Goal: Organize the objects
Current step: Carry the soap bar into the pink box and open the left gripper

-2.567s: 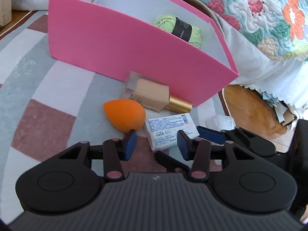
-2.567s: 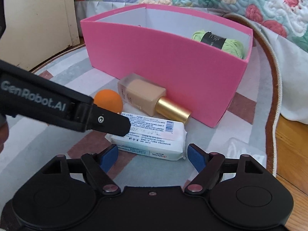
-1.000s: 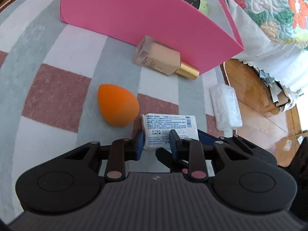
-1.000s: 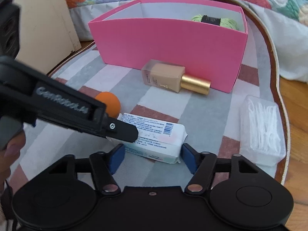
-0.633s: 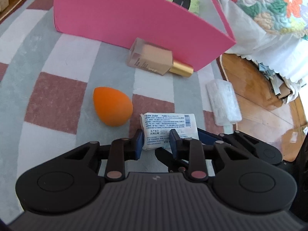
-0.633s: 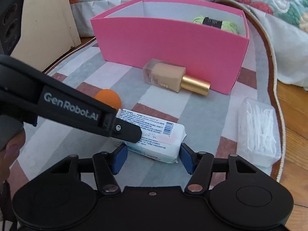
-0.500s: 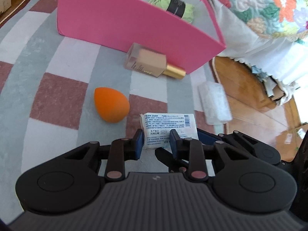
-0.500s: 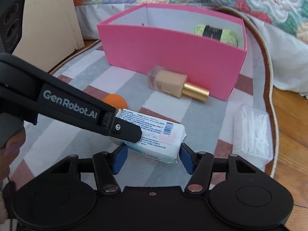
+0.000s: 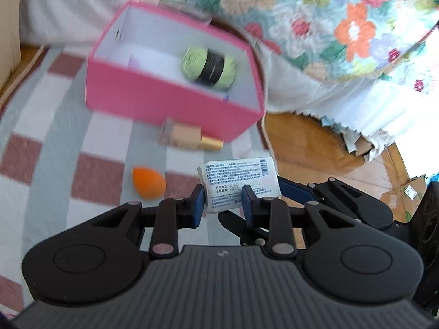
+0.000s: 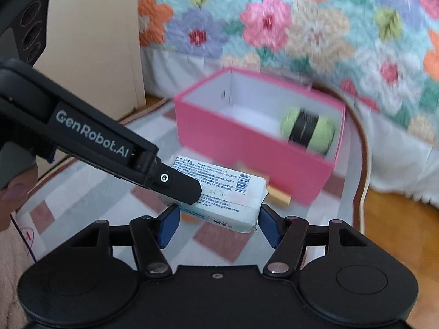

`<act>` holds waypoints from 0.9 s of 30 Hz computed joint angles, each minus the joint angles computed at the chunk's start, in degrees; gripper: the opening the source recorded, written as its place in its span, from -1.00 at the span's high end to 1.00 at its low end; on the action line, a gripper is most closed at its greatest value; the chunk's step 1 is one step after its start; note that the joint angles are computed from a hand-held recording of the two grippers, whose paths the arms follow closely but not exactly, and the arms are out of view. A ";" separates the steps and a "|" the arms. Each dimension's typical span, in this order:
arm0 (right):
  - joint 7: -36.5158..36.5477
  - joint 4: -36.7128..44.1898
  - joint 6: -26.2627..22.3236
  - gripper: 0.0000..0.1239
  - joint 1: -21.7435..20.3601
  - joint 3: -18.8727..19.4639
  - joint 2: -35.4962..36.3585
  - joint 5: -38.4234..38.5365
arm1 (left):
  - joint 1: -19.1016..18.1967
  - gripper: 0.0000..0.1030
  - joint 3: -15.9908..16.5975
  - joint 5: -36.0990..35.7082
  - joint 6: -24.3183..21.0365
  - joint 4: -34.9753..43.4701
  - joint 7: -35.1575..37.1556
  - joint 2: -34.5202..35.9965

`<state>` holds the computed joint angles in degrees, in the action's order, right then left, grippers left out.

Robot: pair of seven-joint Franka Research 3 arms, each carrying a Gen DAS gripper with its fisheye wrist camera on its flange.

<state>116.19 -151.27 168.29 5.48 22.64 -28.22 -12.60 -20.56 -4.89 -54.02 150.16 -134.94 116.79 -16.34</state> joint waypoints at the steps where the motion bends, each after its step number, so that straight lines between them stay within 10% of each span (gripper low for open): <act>1: 0.21 0.75 0.28 -0.11 -0.94 0.64 0.00 -0.78 | 0.21 0.46 -0.06 0.56 0.37 0.37 0.03 -0.45; 13: -8.41 14.88 0.26 -0.11 2.49 -6.61 9.67 2.26 | 4.80 0.46 -0.44 12.56 -2.09 15.98 -6.79 6.94; 27: -21.24 39.59 -5.68 -0.08 8.41 -17.34 35.44 9.72 | 12.07 0.43 -7.41 28.03 -3.17 44.06 -22.00 34.85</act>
<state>94.95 -111.68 162.61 13.89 5.30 7.22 -2.88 -8.49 -12.29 -25.99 147.00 -90.88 94.80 18.51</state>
